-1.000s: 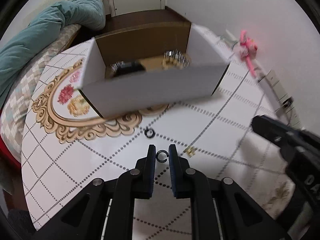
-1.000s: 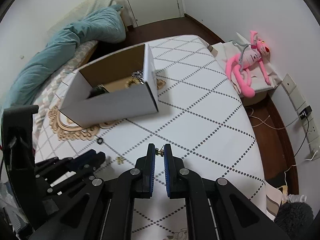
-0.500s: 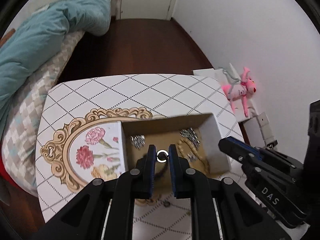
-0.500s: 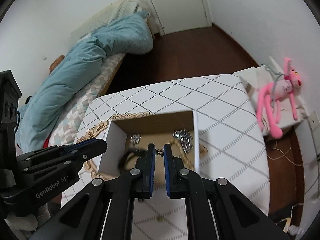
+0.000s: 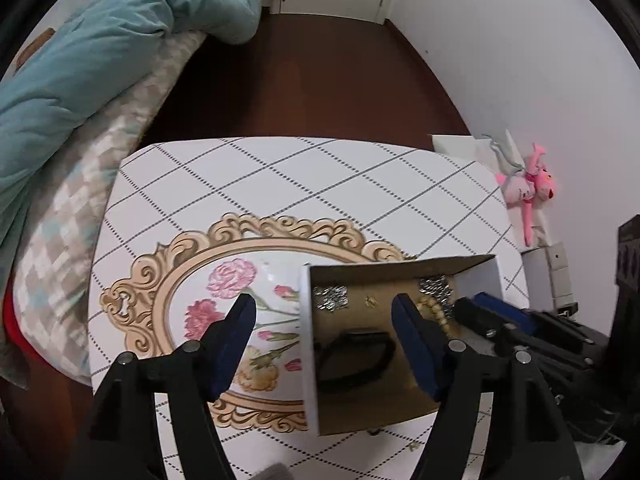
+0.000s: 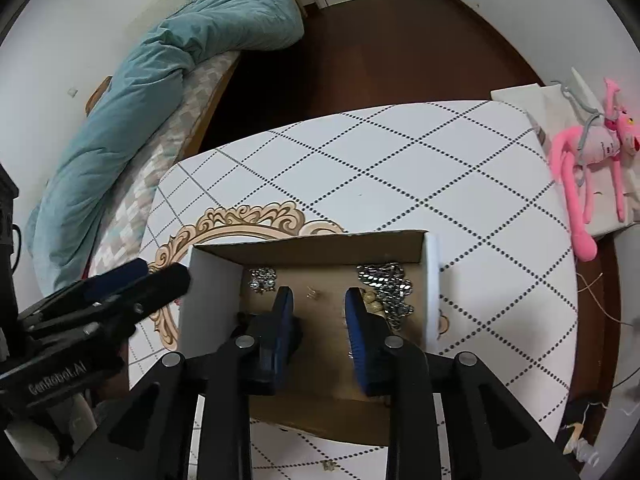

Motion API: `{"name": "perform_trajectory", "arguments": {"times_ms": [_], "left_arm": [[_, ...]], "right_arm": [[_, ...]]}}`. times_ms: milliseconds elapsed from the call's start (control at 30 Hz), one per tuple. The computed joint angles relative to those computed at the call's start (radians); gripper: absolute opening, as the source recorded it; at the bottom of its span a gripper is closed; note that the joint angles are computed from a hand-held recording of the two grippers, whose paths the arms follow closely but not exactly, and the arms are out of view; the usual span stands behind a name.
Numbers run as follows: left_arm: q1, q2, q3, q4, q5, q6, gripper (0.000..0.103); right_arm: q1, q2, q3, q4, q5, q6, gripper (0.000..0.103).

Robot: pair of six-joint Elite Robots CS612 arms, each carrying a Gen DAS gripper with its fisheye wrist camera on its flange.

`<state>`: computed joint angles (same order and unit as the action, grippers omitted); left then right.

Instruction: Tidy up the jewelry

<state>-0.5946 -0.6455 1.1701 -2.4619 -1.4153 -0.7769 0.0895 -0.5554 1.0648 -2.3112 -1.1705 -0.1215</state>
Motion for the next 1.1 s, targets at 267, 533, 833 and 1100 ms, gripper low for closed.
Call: {"name": "perform_trajectory", "arguments": {"times_ms": [267, 533, 833, 1100], "left_arm": [[-0.034, -0.030, 0.070, -0.012, 0.155, -0.008, 0.103], [-0.053, -0.063, 0.125, -0.053, 0.218, -0.027, 0.103], [-0.079, -0.119, 0.195, -0.109, 0.274, -0.046, 0.103], [-0.112, -0.151, 0.279, -0.089, 0.285, -0.090, 0.103]], "right_arm": [[0.030, -0.056, 0.108, -0.189, -0.290, -0.035, 0.100], [0.038, -0.091, 0.173, -0.261, -0.385, -0.051, 0.103], [0.027, -0.171, 0.282, -0.369, -0.348, -0.022, 0.103], [0.022, -0.226, 0.419, -0.411, -0.319, -0.032, 0.103]]}}
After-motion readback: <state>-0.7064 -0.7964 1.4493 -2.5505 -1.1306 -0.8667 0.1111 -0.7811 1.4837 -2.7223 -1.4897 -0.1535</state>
